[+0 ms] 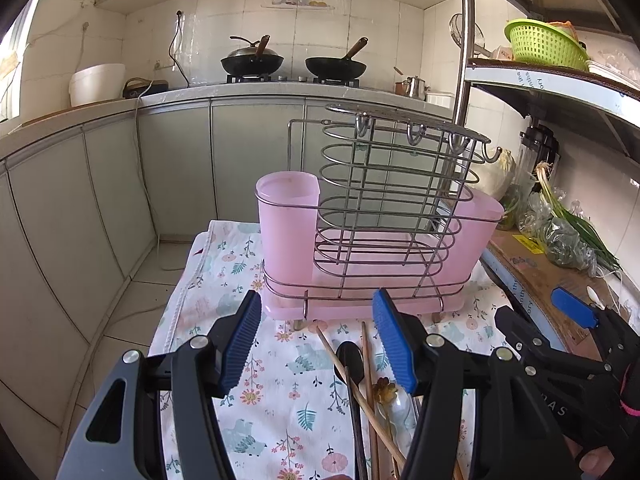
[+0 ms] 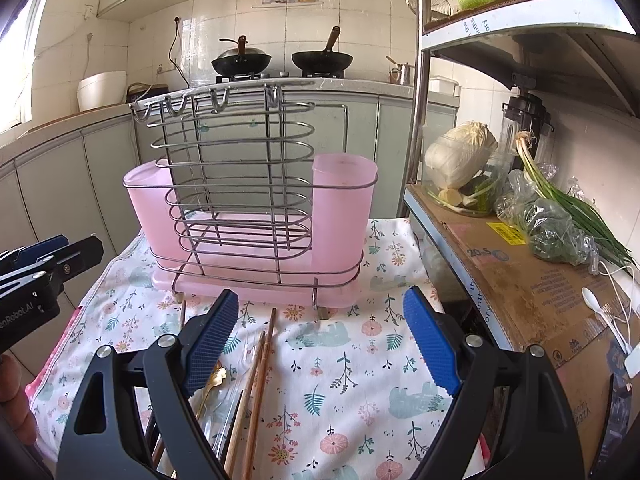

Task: Organize utensils
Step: 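Lower both grippers toward the chopsticks lying on the floral cloth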

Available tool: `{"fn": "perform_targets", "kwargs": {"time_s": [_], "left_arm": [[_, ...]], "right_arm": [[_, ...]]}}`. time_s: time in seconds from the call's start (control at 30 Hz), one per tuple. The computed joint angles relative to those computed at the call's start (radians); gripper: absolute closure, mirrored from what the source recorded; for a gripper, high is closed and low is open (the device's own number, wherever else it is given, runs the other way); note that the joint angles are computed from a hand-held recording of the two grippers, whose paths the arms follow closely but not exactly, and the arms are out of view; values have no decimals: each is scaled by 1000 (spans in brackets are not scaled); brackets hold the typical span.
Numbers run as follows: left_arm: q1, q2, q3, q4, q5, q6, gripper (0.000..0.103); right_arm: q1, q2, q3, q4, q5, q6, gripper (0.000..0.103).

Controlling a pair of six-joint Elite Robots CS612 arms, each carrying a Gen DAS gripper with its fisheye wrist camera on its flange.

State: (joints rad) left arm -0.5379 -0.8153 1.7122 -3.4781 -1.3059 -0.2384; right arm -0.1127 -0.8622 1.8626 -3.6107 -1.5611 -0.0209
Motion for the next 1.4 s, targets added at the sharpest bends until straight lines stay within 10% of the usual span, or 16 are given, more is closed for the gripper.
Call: {"fn": "perform_targets", "kwargs": {"time_s": [0.4,0.77,1.2,1.4], "left_arm": [[23,6,-18,109,-72,-35,45],[66,25,-65,295,-195,-131,47],[132,92,-197,554,-571,-198,69],[121,102,-218,611,-591,-157,69]], "right_arm": [[-2,1,-15,118,19,-7,18],[-42,-4,-37,343,212,54,18],[-93,12,-60,532,431,136,58],[-94,17,-72,575,461,138,66]]}}
